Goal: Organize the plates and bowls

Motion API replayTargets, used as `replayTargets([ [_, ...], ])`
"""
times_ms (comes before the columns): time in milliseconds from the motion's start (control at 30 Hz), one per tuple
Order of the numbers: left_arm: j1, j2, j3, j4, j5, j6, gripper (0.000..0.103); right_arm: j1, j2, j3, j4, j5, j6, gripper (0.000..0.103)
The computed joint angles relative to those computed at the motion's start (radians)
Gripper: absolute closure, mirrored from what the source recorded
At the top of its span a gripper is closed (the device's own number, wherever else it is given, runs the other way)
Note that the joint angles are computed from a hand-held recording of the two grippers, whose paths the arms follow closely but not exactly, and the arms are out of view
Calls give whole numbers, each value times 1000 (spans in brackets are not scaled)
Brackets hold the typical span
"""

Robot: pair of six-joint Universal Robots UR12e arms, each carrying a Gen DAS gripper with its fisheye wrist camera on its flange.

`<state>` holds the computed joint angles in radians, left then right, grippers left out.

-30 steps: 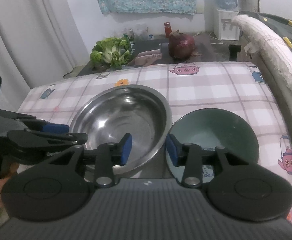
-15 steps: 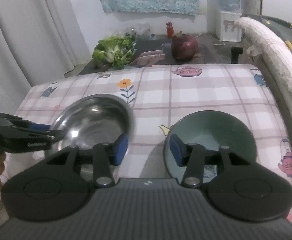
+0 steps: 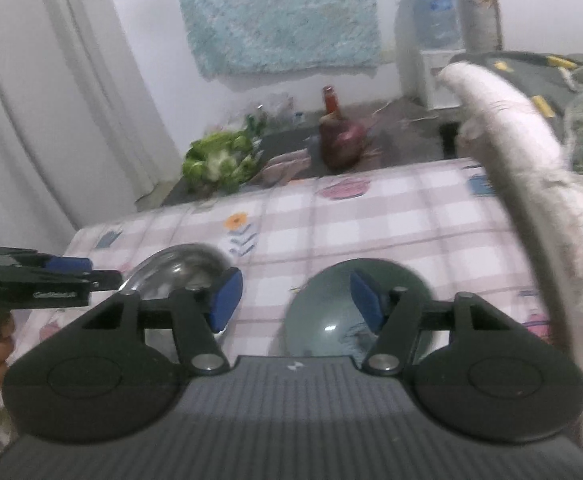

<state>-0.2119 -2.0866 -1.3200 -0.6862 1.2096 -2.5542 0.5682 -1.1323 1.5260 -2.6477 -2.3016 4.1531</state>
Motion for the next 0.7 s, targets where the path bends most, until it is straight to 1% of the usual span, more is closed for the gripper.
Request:
replayTargets([
  [100,-19,3,27,-124,-55,40,45,-3,-27,34,56,-16,72,43],
  [167,-35,1,42,-183,-89,66,43,-6,-40,53,70,-18,99,43],
  [233,-51,-3,52,-225,-107,83,43,-11,-48,68,89,-18,120,43],
  [333,-83,-8,50,-249,-72,85,43,-23,-57,94,88,11,159,46],
  [433,-112,-17,54,-273,-26,83,45,-36,-61,116,80,50,185,54],
  [500,-125,-27,61,-289,0,77,50,-43,-63,129,67,73,186,60],
  [567,-133,-33,63,-295,23,68,51,-48,-67,142,52,93,190,68],
  [633,-140,-38,62,-292,40,60,54,-54,-70,155,30,114,187,72],
  [700,-145,-41,62,-294,56,51,61,-58,-70,163,20,131,186,77],
])
